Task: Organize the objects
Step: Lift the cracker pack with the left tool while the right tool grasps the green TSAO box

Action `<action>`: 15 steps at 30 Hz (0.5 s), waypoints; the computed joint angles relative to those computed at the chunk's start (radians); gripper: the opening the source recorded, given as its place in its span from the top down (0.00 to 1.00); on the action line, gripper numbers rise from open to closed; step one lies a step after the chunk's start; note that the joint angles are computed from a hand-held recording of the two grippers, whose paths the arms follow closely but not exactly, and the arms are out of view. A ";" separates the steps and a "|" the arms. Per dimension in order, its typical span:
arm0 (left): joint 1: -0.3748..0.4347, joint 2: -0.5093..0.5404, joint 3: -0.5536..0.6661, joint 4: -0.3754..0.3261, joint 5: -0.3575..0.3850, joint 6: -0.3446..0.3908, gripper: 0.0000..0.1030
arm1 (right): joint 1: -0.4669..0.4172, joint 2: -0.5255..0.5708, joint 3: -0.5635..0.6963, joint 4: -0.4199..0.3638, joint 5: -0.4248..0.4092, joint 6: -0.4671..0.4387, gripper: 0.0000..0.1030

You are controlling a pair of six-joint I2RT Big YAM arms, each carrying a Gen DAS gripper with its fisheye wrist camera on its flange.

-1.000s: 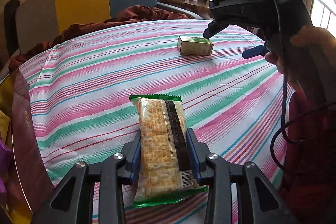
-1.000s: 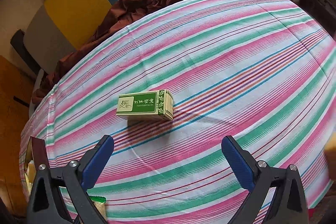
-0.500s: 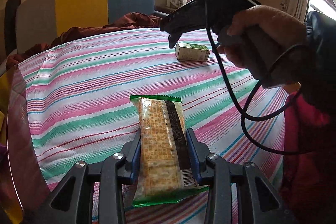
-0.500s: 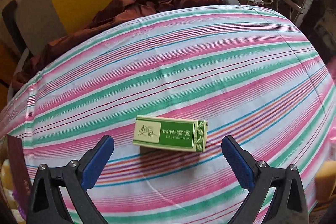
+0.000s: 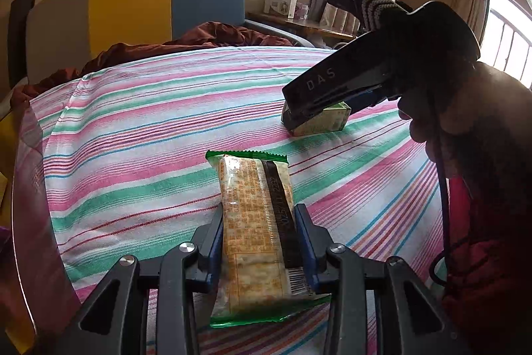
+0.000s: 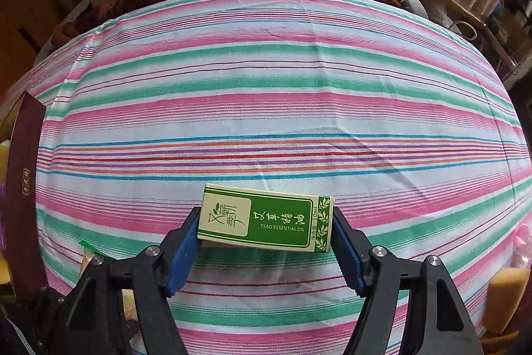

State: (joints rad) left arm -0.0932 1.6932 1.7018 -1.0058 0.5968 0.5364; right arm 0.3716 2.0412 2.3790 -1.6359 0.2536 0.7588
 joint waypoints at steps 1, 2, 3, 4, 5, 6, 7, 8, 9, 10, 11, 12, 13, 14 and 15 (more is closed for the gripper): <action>-0.001 -0.005 -0.006 0.006 -0.006 0.001 0.63 | -0.001 -0.002 -0.005 0.007 -0.001 -0.003 0.29; -0.004 -0.010 -0.013 0.015 -0.014 0.002 0.63 | -0.002 -0.004 -0.009 0.013 0.000 -0.008 0.29; -0.008 -0.014 -0.020 0.025 -0.023 0.000 0.63 | -0.001 -0.003 -0.009 0.012 0.002 -0.011 0.29; -0.011 -0.017 -0.024 0.032 -0.030 0.001 0.63 | -0.001 0.002 -0.002 0.006 0.001 -0.018 0.29; -0.012 -0.021 -0.026 0.034 -0.035 0.001 0.63 | -0.004 0.013 0.011 -0.005 -0.003 -0.030 0.29; -0.014 -0.023 -0.030 0.038 -0.039 0.001 0.63 | -0.005 0.018 0.018 -0.016 -0.009 -0.038 0.29; -0.015 -0.026 -0.034 0.043 -0.044 0.002 0.63 | -0.006 0.018 0.015 -0.016 -0.013 -0.040 0.29; -0.016 -0.029 -0.038 0.049 -0.048 0.003 0.63 | -0.007 0.014 0.008 -0.010 -0.017 -0.040 0.29; -0.015 -0.032 -0.043 0.054 -0.051 0.007 0.63 | -0.009 0.007 -0.004 -0.001 -0.022 -0.038 0.29; -0.016 -0.035 -0.048 0.060 -0.055 0.009 0.63 | -0.009 0.004 -0.009 0.000 -0.021 -0.040 0.29; -0.016 -0.038 -0.052 0.065 -0.059 0.011 0.63 | -0.008 0.000 -0.014 0.000 -0.016 -0.042 0.29; -0.018 -0.039 -0.053 0.067 -0.062 0.011 0.63 | -0.007 0.001 -0.013 -0.004 -0.010 -0.045 0.30; -0.019 -0.039 -0.053 0.067 -0.064 0.010 0.63 | -0.006 0.000 -0.012 -0.007 -0.006 -0.047 0.30; -0.019 -0.038 -0.050 0.065 -0.067 0.008 0.63 | -0.003 0.003 -0.004 -0.014 -0.005 -0.045 0.30; -0.020 -0.037 -0.047 0.062 -0.074 0.007 0.63 | -0.004 0.000 -0.008 -0.011 -0.006 -0.046 0.30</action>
